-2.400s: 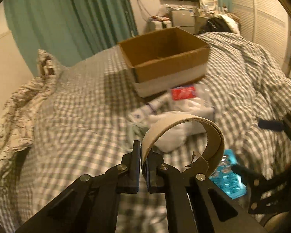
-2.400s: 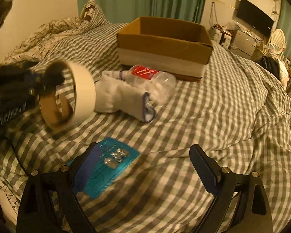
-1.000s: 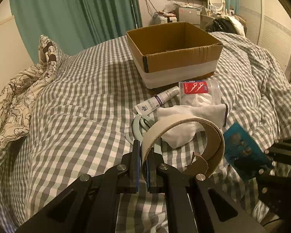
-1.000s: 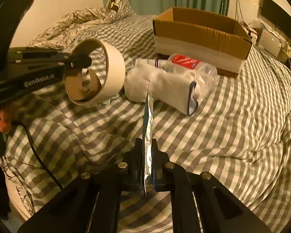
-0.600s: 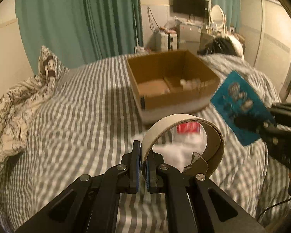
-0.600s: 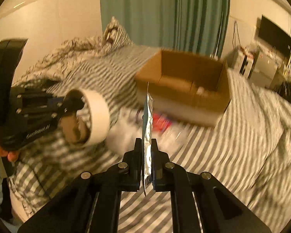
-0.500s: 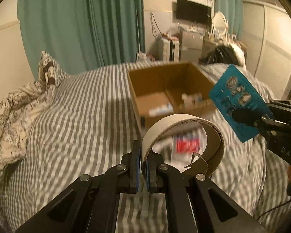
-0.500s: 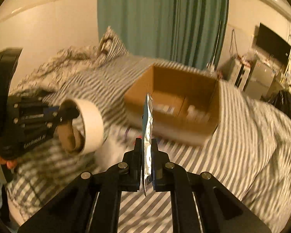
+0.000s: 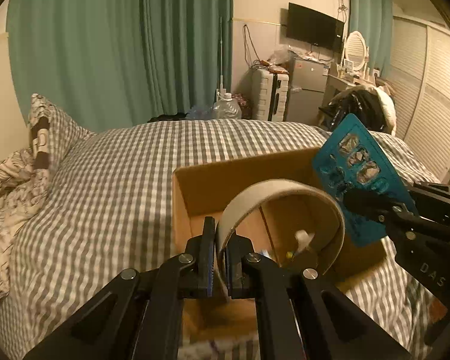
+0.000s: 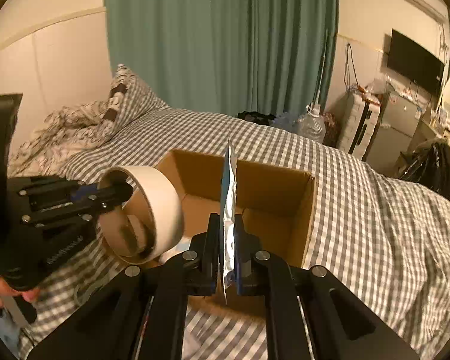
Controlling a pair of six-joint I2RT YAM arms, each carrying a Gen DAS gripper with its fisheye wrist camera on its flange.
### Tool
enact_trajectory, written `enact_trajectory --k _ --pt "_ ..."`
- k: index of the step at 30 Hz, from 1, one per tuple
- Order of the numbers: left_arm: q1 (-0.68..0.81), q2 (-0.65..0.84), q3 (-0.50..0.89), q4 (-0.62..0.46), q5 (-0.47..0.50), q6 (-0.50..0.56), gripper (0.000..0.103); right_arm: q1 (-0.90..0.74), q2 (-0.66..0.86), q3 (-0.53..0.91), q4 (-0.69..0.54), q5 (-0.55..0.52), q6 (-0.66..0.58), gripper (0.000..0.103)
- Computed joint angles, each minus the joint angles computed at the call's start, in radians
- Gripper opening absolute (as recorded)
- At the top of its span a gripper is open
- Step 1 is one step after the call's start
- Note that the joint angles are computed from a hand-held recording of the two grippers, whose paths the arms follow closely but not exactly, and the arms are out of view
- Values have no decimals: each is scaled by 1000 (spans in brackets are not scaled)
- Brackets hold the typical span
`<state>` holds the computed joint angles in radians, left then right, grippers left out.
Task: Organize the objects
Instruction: 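Carry tape and blister card into the box and release both, then grasp the white glove with the left tool while the right tool grasps the clear floss jar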
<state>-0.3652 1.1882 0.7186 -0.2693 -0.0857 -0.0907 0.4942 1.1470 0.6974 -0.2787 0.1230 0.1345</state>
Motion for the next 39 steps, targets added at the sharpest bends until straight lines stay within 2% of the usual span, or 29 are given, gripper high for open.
enact_trajectory --k 1,3,4,5,6,7,11,12,14,18,20,26,30,33,36,39 --pt "6 31 4 24 11 1 7 -27 31 7 21 -21 -10 8" --pt "14 93 17 57 38 0 18 -53 59 3 49 -26 -12 8" --pt "19 111 16 66 49 2 35 -62 67 -1 60 -28 -13 15" --pt "21 123 10 73 47 2 60 -70 66 -11 73 -30 -12 36" --pt "12 130 3 81 28 -4 68 -77 56 -31 95 -34 -9 48" --pt "4 128 -14 99 8 -7 73 -84 51 -44 114 -36 -5 67" --pt "2 110 -26 66 15 -9 74 -100 1 -72 99 -50 -6 69" --pt "-2 91 -28 47 12 -13 76 -94 -24 -72 76 -33 -7 69" --pt "-21 36 -28 -1 -13 -20 89 -81 -64 -62 37 -12 -1 69" --pt "-46 -125 -11 -134 -46 -11 92 -41 -212 -32 -93 22 24 73" --pt "-51 -224 8 -224 -65 -17 97 7 -282 -11 -164 69 36 74" --pt "-60 -475 104 -474 -72 -48 103 265 -455 96 -411 305 107 79" --pt "-109 -579 197 -632 -119 -46 103 525 -477 199 -576 529 228 81" --pt "-186 -628 249 -734 -186 -94 103 713 -452 264 -702 677 370 85" --pt "-320 -691 240 -823 -297 -198 103 886 -419 286 -808 780 527 87" --pt "-548 -753 165 -922 -493 -409 103 1021 -369 254 -908 858 720 88"
